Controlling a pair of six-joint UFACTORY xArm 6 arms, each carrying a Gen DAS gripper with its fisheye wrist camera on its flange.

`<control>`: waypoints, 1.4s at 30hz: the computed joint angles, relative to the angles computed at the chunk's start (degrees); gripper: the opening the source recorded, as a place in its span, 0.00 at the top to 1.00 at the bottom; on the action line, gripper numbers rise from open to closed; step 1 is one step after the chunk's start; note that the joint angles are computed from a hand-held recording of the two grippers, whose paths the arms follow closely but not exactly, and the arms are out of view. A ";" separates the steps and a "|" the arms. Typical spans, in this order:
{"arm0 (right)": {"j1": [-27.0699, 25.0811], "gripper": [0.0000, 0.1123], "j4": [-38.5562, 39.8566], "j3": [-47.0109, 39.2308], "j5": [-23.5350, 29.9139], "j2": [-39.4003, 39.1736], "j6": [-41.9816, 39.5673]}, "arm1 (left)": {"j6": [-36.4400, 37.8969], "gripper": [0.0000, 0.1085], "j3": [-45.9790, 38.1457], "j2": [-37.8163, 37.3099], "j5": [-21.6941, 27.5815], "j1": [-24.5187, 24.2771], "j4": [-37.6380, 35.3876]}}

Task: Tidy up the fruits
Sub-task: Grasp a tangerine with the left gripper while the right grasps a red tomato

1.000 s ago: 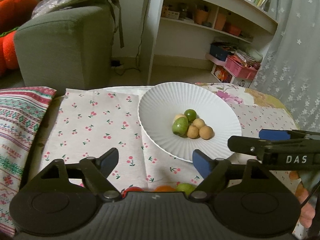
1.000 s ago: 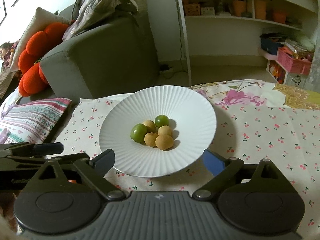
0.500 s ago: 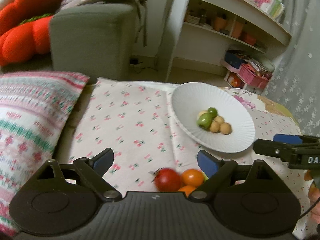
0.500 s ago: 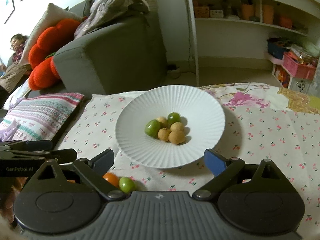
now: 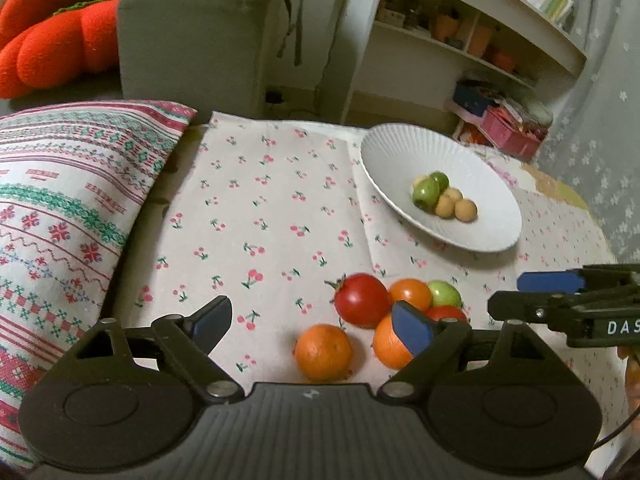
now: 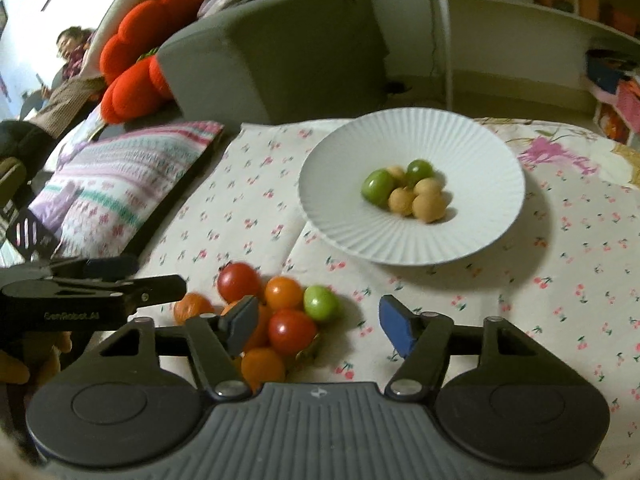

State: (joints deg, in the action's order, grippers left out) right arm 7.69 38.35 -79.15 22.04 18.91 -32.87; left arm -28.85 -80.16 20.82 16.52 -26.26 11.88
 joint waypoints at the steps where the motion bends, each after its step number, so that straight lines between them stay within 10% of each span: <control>1: -0.08 0.46 0.19 -0.25 0.57 0.24 0.08 | 1.26 0.29 -0.12 0.20 0.25 -0.13 -1.13; 19: -3.00 0.55 9.36 -6.84 13.95 5.43 2.42 | 11.85 0.49 -1.30 2.63 2.38 -1.25 -9.11; 30: -2.69 0.64 9.25 -8.46 14.31 7.18 3.45 | 13.09 0.76 -2.65 4.05 3.39 -1.31 -9.96; 42: -2.62 0.70 8.91 -8.61 14.00 7.41 3.35 | 11.53 0.78 -2.39 3.61 3.18 -1.22 -9.37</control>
State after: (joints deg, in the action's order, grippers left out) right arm 5.07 47.26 -87.76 36.04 26.32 -29.52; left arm -17.32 -82.55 24.43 19.70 -27.48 2.51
